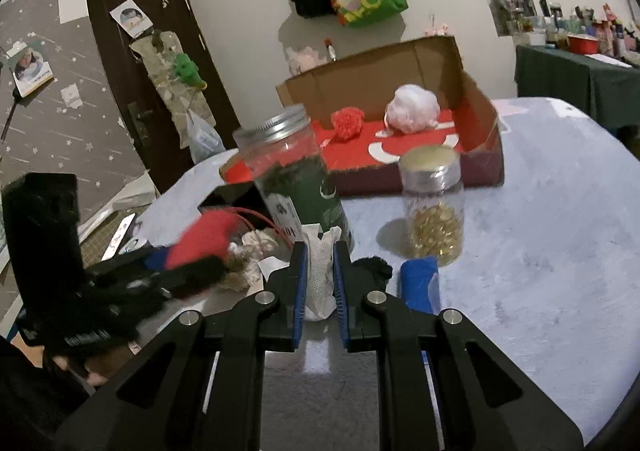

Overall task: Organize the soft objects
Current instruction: 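Carry the red heart and white cloth toward the box with both tools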

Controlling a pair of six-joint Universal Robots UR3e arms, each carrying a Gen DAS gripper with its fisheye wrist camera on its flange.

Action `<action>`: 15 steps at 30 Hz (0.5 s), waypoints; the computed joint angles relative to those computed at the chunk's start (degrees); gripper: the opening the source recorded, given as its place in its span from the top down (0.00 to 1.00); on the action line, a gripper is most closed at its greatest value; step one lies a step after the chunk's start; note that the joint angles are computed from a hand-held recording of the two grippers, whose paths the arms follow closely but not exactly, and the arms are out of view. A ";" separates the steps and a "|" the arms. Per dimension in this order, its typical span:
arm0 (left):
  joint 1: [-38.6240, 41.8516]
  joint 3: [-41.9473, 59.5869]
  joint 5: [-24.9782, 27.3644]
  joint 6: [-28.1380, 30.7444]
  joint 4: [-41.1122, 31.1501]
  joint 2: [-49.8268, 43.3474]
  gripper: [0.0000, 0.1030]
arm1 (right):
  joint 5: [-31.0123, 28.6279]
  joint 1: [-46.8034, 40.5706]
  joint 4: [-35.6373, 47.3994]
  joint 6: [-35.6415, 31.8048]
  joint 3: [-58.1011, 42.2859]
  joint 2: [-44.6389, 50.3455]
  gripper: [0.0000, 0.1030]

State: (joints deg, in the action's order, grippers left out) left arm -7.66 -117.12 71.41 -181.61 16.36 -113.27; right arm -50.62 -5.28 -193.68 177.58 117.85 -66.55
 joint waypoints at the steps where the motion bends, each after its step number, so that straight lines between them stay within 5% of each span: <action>1: -0.18 0.45 0.22 -0.02 -0.23 -0.37 0.53 | 0.10 0.12 0.73 -0.01 -0.71 0.57 0.88; 15: 0.21 0.31 0.77 0.21 -1.58 -0.35 0.53 | 1.64 -0.52 3.70 -0.26 -2.61 2.68 0.88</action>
